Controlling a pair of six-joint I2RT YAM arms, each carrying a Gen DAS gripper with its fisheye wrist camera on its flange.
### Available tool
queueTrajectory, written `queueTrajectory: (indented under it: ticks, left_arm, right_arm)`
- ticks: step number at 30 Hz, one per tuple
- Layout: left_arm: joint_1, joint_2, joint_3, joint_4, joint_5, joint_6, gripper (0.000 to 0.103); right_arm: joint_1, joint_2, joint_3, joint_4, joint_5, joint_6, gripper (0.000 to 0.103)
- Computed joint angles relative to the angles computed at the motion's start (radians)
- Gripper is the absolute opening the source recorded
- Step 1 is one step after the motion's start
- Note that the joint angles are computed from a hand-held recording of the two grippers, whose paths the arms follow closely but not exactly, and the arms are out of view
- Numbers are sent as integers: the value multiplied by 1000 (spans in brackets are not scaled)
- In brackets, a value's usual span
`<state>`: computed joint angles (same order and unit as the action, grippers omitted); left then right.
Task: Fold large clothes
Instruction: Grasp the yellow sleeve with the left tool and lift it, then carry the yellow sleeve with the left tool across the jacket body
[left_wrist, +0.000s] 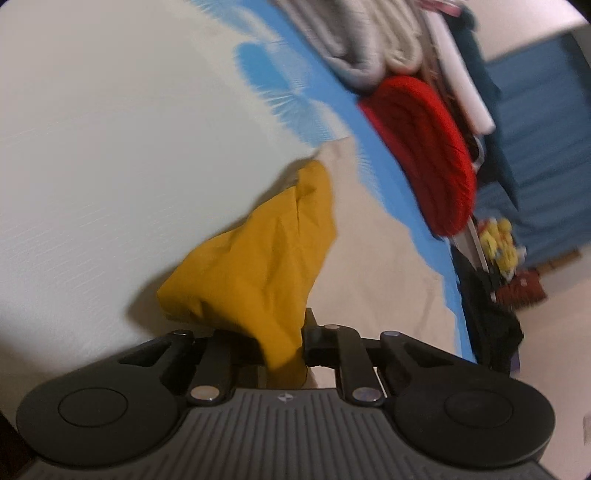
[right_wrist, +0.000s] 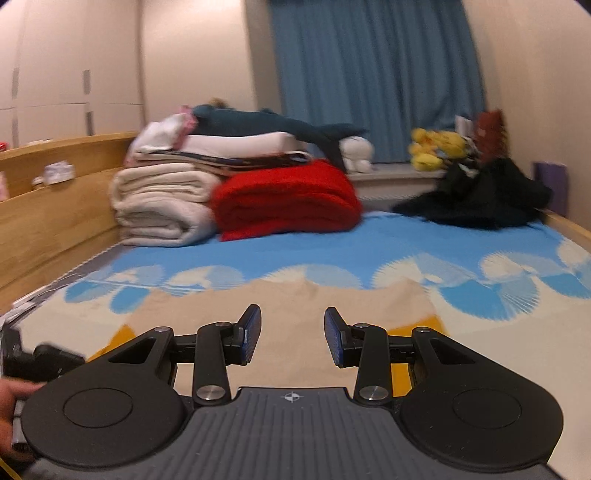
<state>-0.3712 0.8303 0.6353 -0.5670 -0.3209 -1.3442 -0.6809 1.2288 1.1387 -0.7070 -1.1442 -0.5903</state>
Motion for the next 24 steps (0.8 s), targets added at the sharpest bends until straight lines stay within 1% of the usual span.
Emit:
queueTrajectory:
  ticks: [1,3,6,8,10,11,13,14,16,17,18,20,22,24]
  left_arm:
    - [6,0,47,-48,13,43,14]
    - [7,-1,135,-139,20,122,14]
    - [1,-2,280,-301,2,240,14]
    - [9,-10,362,-400,-9,307,14]
    - [23,-30,403,-467,-17,361,14]
    - [28,-51,402,-480,-21,390,14]
    - [14,-88,366,-475,-51,430,14]
    - [9,-98,346,-479,-57,416,14]
    - [51,-79,335,-479,2,365,14]
    - [46,-71,329,-470,-4,353,14]
    - [18,-50,337,-472,-39,345,14]
    - [-11,-21,349,-461,-84,358,14]
    - [-52,5,364,-465,-127,369,15]
    - [-56,15,370,-460,-130,391,15]
  right_arm:
    - [25,-18,-14,3,6,2,39]
    - [93,-55,-43,15,50,10,39]
    - [214,-84,-66,11,127,23,39]
    - [298,-92,-74,-14,187,30,40]
    - [383,-87,-73,-56,234,25,39]
    - [421,-82,-70,-77,261,18,39]
    - [522,-73,-75,-107,364,14,39]
    - [590,-51,-73,-125,441,18,39]
    - [702,-10,-83,-128,593,40,39]
    - [759,10,-102,-109,675,56,39]
    - [801,29,-115,-91,731,74,39]
    - [858,48,-134,-50,800,122,40]
    - [890,60,-135,-25,837,162,43]
    - [906,60,-137,-13,855,174,44]
